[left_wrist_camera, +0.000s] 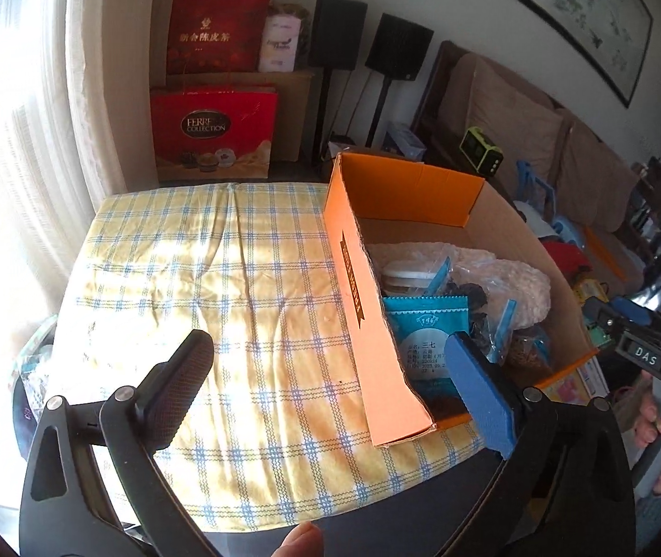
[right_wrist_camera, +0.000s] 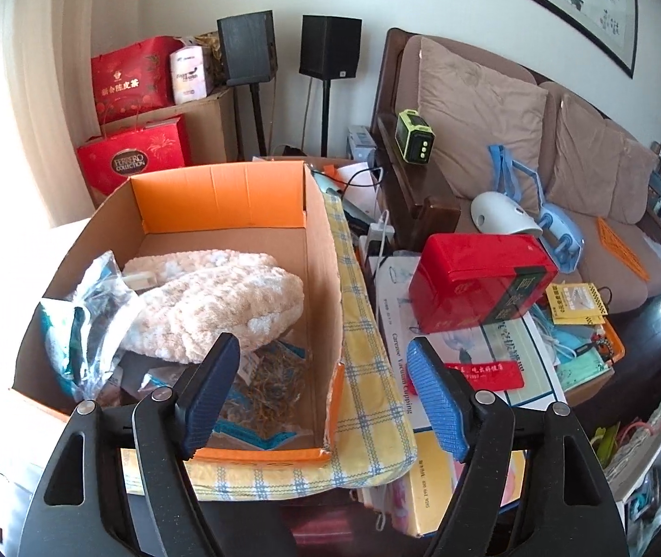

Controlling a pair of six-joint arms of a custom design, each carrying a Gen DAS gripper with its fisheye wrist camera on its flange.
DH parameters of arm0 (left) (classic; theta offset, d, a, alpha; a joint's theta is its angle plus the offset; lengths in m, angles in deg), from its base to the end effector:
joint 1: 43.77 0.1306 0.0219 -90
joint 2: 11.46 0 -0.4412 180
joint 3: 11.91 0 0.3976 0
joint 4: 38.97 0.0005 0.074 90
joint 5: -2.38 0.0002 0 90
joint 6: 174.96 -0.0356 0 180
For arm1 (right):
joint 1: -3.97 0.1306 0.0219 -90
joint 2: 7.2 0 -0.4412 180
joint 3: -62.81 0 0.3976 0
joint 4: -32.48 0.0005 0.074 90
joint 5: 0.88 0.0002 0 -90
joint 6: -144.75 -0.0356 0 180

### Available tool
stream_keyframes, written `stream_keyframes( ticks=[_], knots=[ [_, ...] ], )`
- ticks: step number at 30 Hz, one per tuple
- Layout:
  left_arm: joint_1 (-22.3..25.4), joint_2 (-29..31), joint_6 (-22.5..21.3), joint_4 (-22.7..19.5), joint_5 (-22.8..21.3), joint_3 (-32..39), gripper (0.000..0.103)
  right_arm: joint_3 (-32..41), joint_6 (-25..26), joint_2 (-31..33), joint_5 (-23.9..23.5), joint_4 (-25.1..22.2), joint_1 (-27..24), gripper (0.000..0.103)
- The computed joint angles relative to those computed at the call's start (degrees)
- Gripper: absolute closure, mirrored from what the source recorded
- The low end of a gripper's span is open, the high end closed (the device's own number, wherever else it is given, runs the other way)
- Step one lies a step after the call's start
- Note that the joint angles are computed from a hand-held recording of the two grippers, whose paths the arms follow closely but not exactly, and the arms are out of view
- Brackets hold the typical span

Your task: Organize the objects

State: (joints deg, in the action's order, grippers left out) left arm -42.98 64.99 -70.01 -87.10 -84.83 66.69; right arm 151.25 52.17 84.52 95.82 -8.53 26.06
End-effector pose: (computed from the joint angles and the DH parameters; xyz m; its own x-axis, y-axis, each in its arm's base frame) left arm 0.3918 0.0032 0.4955 -0.6999 -0.2673 -0.6624 -0.1661 0.9628 -0.2131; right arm 0.4745 0.1876 0.4723 -0.6597 -0.2195 -0.7188 -0.2667 0.9625 -0.0492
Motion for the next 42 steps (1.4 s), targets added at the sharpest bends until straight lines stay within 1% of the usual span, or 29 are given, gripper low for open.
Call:
stream_keyframes(
  ticks=[4, 8, 9, 11, 13, 16, 18, 19, 21, 26, 28, 33, 37, 42],
  knots=[
    [0.48, -1.13, 0.77, -0.50, -1.03, -0.78, 0.003, -0.64, -1.03, -0.97, -0.86, 0.79, 1.31, 0.023],
    [0.30, -2.15, 0.74, -2.63, -3.96, -1.05, 0.003, -1.42, -2.53, -1.47, -1.70, 1.51, 2.43, 0.021],
    [0.28, -2.61, 0.80, -2.67, -4.33, -1.26, 0.003, -1.80, -3.16, -1.77, -2.09, 1.92, 2.66, 0.017],
    [0.59, -3.52, 1.17, -2.64, -4.19, -1.62, 0.002, -2.45, -4.21, -2.36, -3.64, 2.71, 3.05, 0.013],
    [0.88, -4.27, 1.64, -2.63, -4.17, -1.93, 0.002, -2.74, -4.72, -2.62, -4.24, 2.85, 3.78, 0.012],
    [0.88, -5.19, 1.89, -3.03, -5.07, -2.33, 0.002, -3.39, -5.00, -3.08, -3.55, 3.57, 5.01, 0.010],
    [0.98, -5.76, 2.33, -3.12, -5.08, -2.62, 0.002, -4.15, -5.50, -3.68, -3.26, 4.64, 5.60, 0.004],
    [1.10, -6.15, 2.59, -2.90, -4.82, -2.93, 0.002, -4.44, -5.72, -3.93, -3.24, 5.01, 5.87, 0.002],
    [0.80, -6.85, 2.82, -2.55, -5.48, -3.53, 0.002, -4.62, -6.08, -4.14, -3.12, 5.00, 6.40, 0.002],
    [-0.91, -8.15, 2.63, -2.39, -9.02, -5.23, 0.002, -5.48, -6.82, -4.71, -1.41, 5.63, 7.97, 0.001],
    [-1.59, -8.47, 2.68, -2.52, -10.18, -5.61, 0.002, -5.79, -7.00, -4.82, -1.53, 5.82, 8.48, 0.001],
    [-2.04, -9.68, 3.55, -2.26, -9.79, -6.84, 0.002, -6.87, -6.71, -5.01, -1.22, 6.35, 10.25, 0.001],
    [-2.70, -9.89, 3.78, -2.10, -11.05, -7.23, 0.002, -7.52, -6.94, -4.81, -1.14, 6.58, 11.69, 0.001],
    [-3.19, -9.70, 3.64, -2.33, -12.43, -7.51, 0.002, -8.22, -6.14, -4.68, 1.37, 7.56, 13.57, 0.001]
  ],
)
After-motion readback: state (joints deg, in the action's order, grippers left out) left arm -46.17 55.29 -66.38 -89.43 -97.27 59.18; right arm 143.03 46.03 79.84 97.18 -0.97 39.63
